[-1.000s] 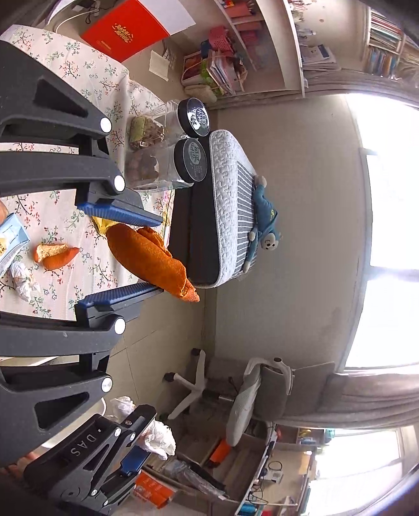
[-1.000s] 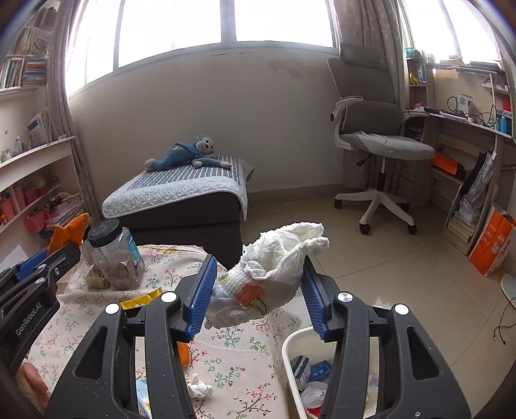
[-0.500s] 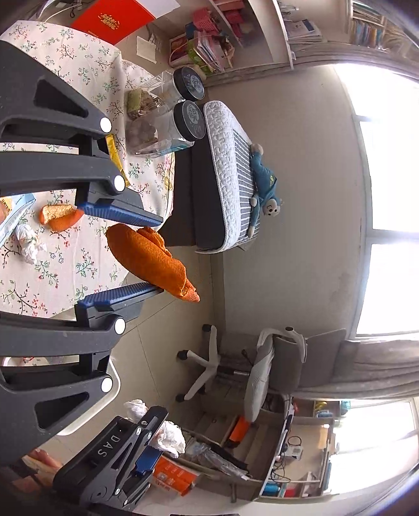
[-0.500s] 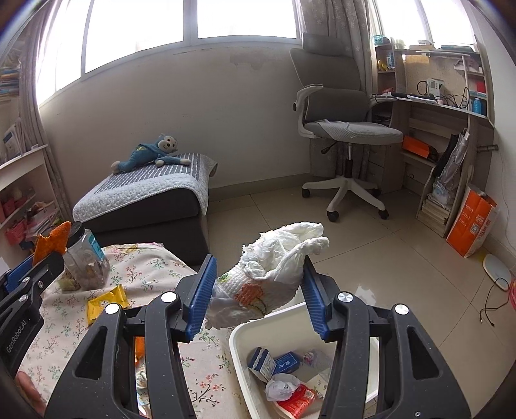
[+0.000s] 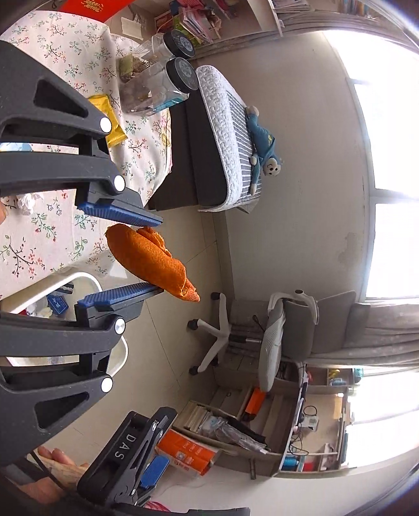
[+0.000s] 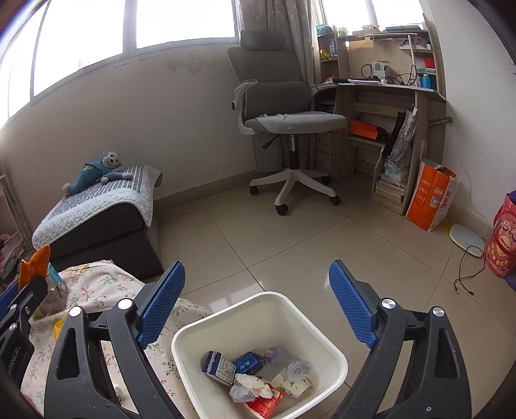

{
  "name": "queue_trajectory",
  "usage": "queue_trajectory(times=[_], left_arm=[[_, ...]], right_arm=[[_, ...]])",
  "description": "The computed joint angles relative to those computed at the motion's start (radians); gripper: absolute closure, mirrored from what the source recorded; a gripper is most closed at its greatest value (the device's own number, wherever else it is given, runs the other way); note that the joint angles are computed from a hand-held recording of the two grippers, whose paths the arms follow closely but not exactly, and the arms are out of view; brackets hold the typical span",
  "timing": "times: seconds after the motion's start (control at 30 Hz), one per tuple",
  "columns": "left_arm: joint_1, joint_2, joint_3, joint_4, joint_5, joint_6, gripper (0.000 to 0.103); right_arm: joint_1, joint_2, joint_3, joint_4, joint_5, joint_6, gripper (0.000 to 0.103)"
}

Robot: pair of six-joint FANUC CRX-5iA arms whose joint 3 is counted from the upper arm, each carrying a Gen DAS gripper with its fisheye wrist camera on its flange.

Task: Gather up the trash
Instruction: 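Open the right gripper over the bin while the left drops the orange peel in, then move both tools back over the table toward the remaining trash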

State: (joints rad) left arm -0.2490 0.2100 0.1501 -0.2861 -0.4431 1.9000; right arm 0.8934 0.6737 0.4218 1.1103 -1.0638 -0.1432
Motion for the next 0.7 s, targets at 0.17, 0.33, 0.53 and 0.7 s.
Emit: queue_trajectory(times=[0.17,0.33,0.53,0.7], left_arm=[[-0.022,0.052,0.033,0.100,0.000,-0.085,0.066],[-0.043,0.102,0.073,0.192,-0.023,-0.151,0.065],[-0.075,0.147,0.124,0.211,-0.045,-0.138,0.040],[-0.088,0.158,0.132,0.249,-0.049,-0.166,0.024]], right_arm=[[-0.018,-0.061,-0.101,0.034,-0.022,-0.142,0.010],[-0.035,-0.116,-0.188,0.063,-0.035,-0.261,0.010],[-0.044,-0.156,-0.252,0.071,-0.052,-0.329,0.009],[-0.046,-0.177,-0.286,0.076,-0.052,-0.353,0.009]])
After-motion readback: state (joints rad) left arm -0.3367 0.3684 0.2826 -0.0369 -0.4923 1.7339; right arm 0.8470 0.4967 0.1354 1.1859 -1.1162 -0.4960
